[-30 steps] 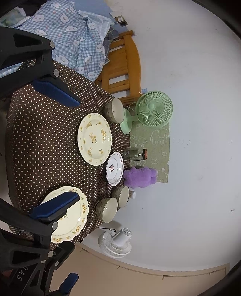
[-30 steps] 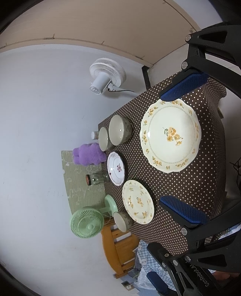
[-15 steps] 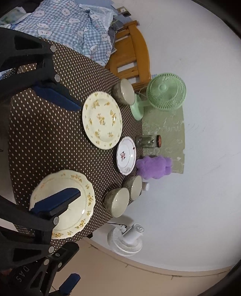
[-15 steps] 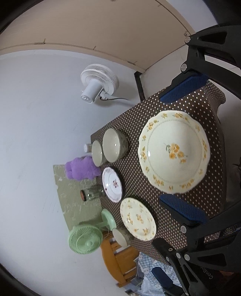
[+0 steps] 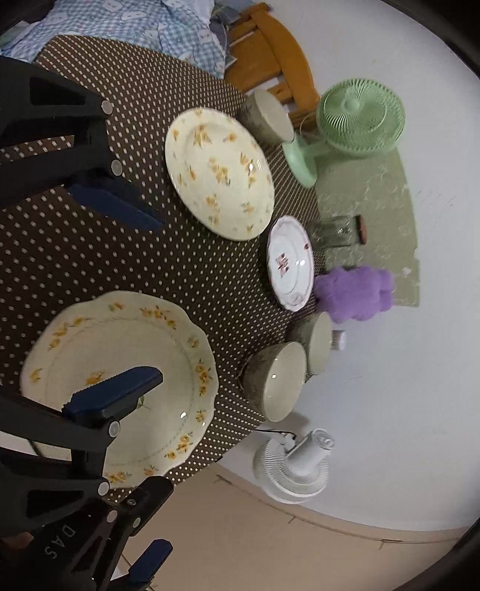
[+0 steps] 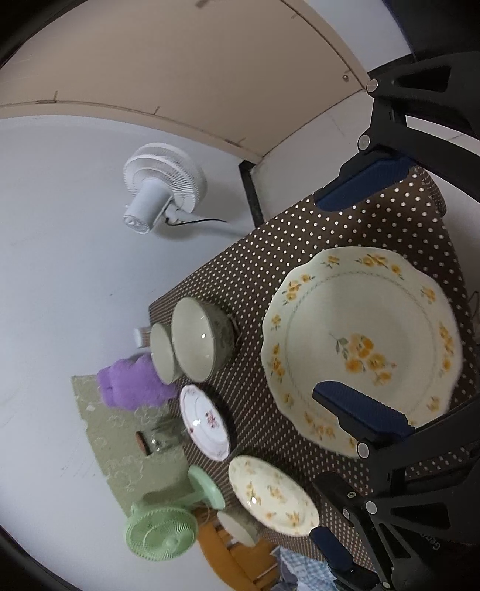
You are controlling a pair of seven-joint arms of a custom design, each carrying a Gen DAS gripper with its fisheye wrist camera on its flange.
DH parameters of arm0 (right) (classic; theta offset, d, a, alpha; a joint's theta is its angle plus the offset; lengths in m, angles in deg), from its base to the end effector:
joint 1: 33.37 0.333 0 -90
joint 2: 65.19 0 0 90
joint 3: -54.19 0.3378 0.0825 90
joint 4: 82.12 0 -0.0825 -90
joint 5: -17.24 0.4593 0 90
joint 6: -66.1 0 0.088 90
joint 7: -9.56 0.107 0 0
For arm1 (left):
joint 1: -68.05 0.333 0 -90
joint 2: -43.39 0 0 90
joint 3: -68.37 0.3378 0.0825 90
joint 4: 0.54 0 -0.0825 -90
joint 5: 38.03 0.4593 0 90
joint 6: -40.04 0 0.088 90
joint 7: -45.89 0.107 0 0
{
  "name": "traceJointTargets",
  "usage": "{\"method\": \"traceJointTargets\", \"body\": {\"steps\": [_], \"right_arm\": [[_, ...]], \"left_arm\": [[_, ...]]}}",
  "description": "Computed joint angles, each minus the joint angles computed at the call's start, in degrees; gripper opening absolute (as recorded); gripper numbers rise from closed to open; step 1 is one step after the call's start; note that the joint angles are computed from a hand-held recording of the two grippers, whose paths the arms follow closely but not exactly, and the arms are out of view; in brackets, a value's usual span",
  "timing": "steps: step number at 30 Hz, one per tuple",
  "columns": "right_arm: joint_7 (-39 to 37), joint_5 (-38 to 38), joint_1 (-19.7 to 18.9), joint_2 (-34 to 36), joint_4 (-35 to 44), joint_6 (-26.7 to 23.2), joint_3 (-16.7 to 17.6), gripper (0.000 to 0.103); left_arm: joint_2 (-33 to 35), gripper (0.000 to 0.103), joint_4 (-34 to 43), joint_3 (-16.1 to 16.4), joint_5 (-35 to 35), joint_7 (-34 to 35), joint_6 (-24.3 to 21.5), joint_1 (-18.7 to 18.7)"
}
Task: Organize plates and bowls
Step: 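Grasp the rim of the yellow-flower plate with both tools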
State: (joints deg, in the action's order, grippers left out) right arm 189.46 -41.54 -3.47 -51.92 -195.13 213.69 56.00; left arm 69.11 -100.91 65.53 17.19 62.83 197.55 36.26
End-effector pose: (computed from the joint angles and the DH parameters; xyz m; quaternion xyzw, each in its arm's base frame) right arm 0.5823 0.3759 0.3635 -0.5789 0.7268 -0.2753 0.2466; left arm 0.6099 -0.4568 0.3393 -0.6152 0.6964 -0.2832 0.2374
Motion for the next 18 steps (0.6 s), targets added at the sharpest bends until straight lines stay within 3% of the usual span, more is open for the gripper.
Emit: {"method": "traceJointTargets", "body": {"steps": [6, 11, 18], "right_arm": [[-1.83, 4.08, -0.22, 5.19, 3.46, -0.66, -1.12, 0.091], [-5.51, 9.73, 0.0, 9.23, 6.24, -0.32, -2.16, 0.087], [-9.58, 15.6, 0.53, 11.97, 7.73, 0.96, -3.91, 0.077]], "left_arm": [[5.85, 0.072, 4.95, -1.81, -7.63, 8.47, -0.06, 1.66], [9.04, 0.069, 7.37, -1.42, -14.06, 14.33, -0.21, 1.36], [13.14, 0.056, 11.74, -2.03, -22.75, 23.01, -1.65, 1.75]]}}
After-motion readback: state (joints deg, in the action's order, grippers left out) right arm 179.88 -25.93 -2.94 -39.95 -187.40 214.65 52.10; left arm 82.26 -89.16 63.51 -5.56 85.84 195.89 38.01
